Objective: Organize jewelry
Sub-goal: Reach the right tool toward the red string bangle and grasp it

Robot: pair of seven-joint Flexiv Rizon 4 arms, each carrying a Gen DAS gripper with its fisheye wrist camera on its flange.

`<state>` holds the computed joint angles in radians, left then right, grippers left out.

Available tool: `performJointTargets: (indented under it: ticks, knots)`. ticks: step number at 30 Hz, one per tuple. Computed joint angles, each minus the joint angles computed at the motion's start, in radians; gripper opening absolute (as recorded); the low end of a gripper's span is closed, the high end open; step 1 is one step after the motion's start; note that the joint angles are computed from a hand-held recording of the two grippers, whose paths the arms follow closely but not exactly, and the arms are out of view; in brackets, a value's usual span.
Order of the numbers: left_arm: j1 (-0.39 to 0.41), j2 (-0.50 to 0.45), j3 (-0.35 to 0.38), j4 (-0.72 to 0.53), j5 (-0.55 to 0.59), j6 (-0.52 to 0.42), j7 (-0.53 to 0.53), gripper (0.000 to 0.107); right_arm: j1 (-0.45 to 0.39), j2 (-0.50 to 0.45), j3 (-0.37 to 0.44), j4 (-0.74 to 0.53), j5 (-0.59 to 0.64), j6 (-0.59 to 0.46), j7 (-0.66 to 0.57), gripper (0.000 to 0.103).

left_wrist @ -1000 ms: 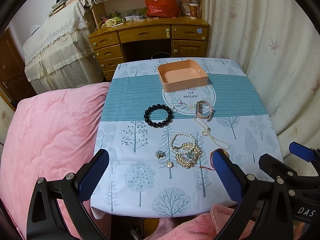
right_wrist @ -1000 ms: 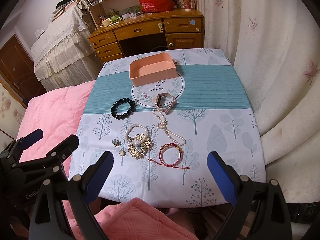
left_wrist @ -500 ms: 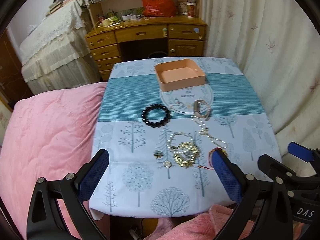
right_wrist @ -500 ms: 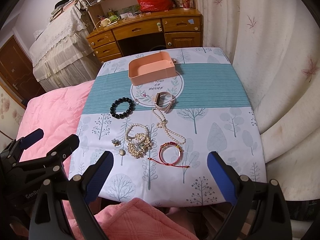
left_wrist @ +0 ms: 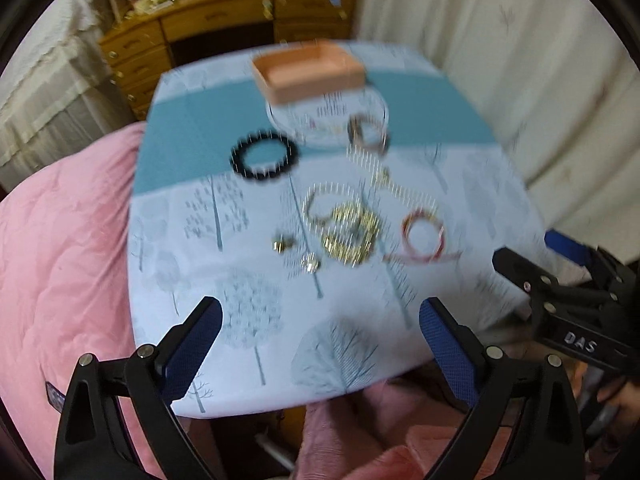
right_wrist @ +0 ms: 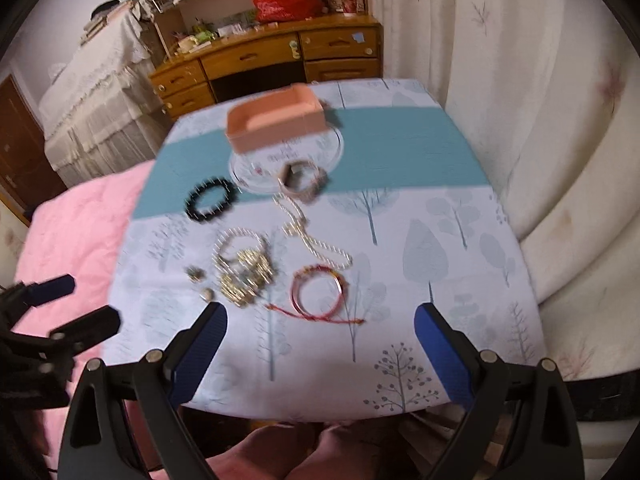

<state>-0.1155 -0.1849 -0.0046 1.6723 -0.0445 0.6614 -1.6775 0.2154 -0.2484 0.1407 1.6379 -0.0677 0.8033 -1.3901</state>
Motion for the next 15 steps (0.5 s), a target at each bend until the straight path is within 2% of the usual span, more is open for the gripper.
performJointTargets:
  ticks: [2,7,11,13,15]
  knots:
    - [0.006,-0.012,0.0,0.027,-0.012,0.021,0.029,0.098,0.007,-0.005,-0.005,0.057,-0.026,0.066,0.02,0.095]
    - [0.011,-0.068,0.01,0.082,0.008,0.15,0.053,0.097,0.037,-0.025,-0.037,0.192,-0.162,0.258,0.117,0.095]
    - [0.036,-0.103,-0.009,0.138,-0.079,0.289,0.131,0.095,0.064,-0.062,-0.079,0.251,-0.287,0.373,0.223,0.095]
    - [0.031,-0.132,-0.008,0.122,-0.069,0.306,0.161,0.073,0.072,-0.087,-0.095,0.262,-0.334,0.423,0.258,0.095]
    - [0.016,-0.161,0.007,0.096,-0.025,0.311,0.164,0.06,0.08,-0.121,-0.105,0.241,-0.365,0.424,0.272,0.095]
